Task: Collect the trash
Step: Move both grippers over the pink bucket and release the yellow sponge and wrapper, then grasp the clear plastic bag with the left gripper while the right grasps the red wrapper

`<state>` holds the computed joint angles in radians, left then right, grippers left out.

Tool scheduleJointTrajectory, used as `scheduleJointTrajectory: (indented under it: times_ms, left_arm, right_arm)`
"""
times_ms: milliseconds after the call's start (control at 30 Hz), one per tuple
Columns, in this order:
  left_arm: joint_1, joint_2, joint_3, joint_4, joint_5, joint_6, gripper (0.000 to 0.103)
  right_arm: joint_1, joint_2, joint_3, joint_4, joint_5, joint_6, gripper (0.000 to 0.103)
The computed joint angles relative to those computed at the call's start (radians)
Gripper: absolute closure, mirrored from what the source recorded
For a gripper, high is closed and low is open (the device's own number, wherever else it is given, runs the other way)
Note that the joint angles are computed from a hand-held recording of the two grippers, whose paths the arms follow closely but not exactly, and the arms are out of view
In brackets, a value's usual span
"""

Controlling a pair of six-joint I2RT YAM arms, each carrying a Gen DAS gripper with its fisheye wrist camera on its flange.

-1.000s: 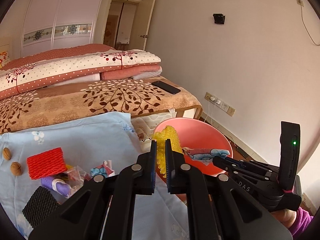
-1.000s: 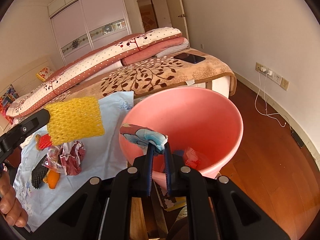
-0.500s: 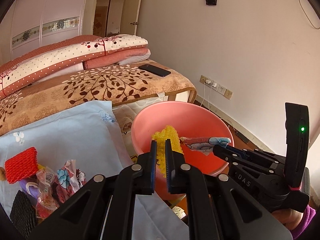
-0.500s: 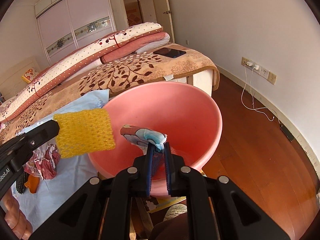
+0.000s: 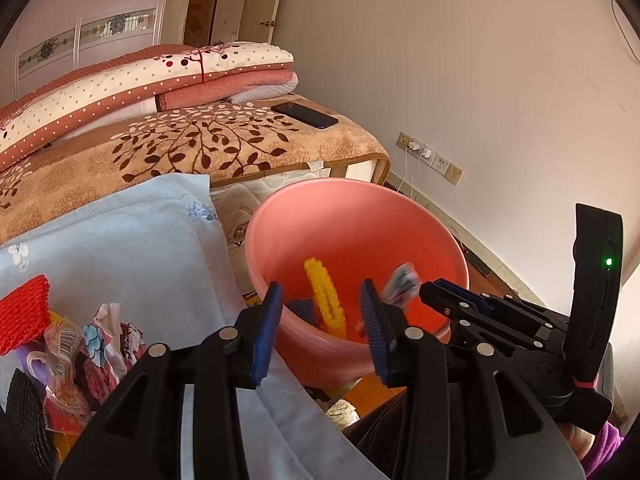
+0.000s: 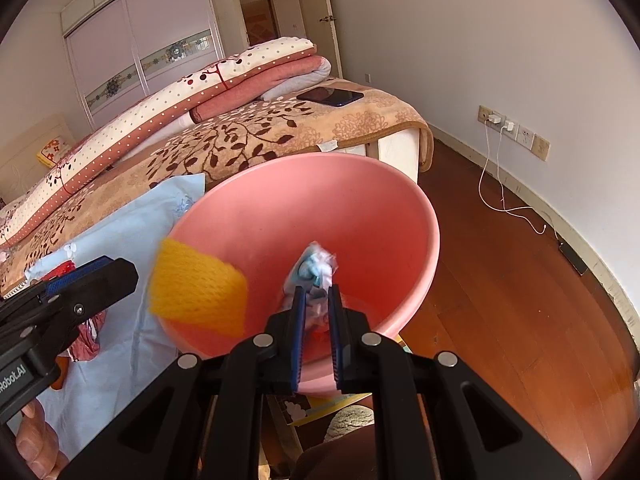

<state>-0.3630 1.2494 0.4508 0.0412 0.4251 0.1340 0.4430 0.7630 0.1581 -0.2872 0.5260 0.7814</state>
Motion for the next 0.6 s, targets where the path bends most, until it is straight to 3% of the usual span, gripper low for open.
scheduleJointTrajectory:
  times_ms: [67, 200, 400, 600]
  left_arm:
    - [0.004, -0.004, -0.002, -0.001, 0.006, -0.002, 0.062]
    - [0.01, -0.018, -0.002, -0.017, 0.022, 0.0, 0.062]
    - [0.027, -0.058, -0.011, -0.042, 0.031, -0.01, 0.062]
    - [0.083, -0.131, -0.027, -0.085, 0.054, 0.016, 0.062]
  right_arm:
    - [0.0, 0.007, -0.001, 0.008, -0.001, 0.001, 0.091]
    - [0.032, -0.005, -0.001, -0.002, 0.028, 0.013, 0.07]
    - [0.124, -0.022, 0.023, -0.055, 0.095, 0.064, 0.058]
    - [0.25, -0.008, 0.06, -0.115, 0.174, 0.143, 0.054]
